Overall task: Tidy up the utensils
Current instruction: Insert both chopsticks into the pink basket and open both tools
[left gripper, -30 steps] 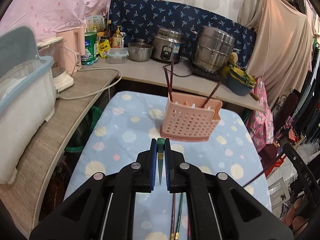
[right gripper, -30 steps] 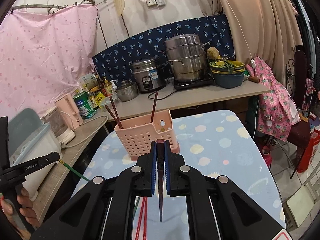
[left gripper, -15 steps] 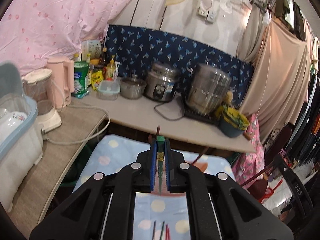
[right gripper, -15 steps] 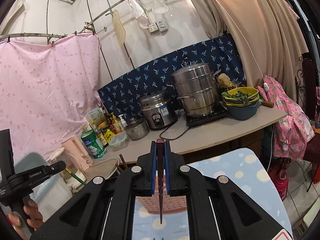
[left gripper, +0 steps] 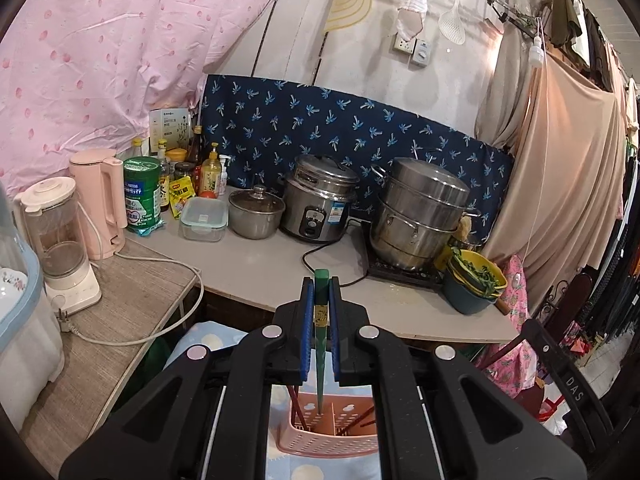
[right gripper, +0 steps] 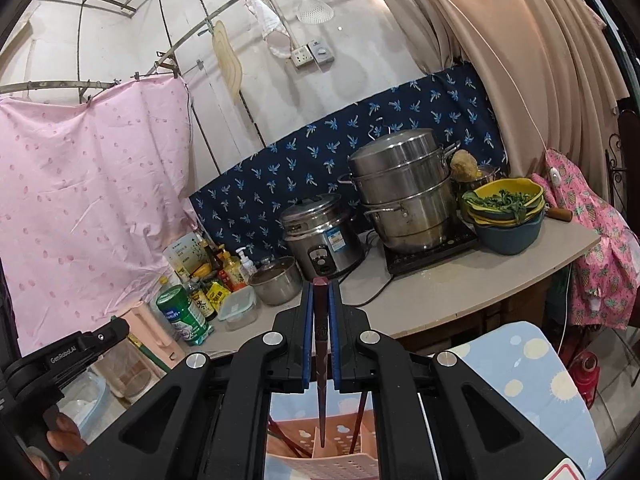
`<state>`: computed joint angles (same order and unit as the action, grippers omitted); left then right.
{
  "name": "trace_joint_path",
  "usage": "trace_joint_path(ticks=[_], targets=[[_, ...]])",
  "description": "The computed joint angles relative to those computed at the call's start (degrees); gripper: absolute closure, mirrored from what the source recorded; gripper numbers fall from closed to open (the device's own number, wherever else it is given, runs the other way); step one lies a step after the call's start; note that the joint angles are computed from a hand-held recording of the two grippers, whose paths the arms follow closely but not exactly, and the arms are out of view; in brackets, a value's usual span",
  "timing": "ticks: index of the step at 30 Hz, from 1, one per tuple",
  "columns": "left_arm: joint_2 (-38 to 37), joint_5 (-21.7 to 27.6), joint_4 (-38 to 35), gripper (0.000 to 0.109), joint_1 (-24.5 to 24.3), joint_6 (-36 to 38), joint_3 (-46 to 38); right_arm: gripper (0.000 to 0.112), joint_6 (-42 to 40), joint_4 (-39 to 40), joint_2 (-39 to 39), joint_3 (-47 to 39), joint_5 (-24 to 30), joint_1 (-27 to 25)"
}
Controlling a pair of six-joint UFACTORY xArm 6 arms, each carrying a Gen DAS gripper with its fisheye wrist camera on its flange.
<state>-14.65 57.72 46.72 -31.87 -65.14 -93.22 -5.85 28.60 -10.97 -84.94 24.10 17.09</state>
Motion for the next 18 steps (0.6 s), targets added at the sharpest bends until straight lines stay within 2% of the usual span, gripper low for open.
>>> trace_joint_path(ticks=[16, 18], targets=[[1.1, -5.8, -8.3, 0.101, 4.8, 1.9, 7.3, 0.105, 1.9, -3.1, 3.5, 4.0, 1.1, 0.7], [0.9, -5.8, -8.0, 0.096, 4.7, 1.3, 7.7, 0.103, 2.0, -3.4, 3.6, 4.1, 1.7, 0.6]])
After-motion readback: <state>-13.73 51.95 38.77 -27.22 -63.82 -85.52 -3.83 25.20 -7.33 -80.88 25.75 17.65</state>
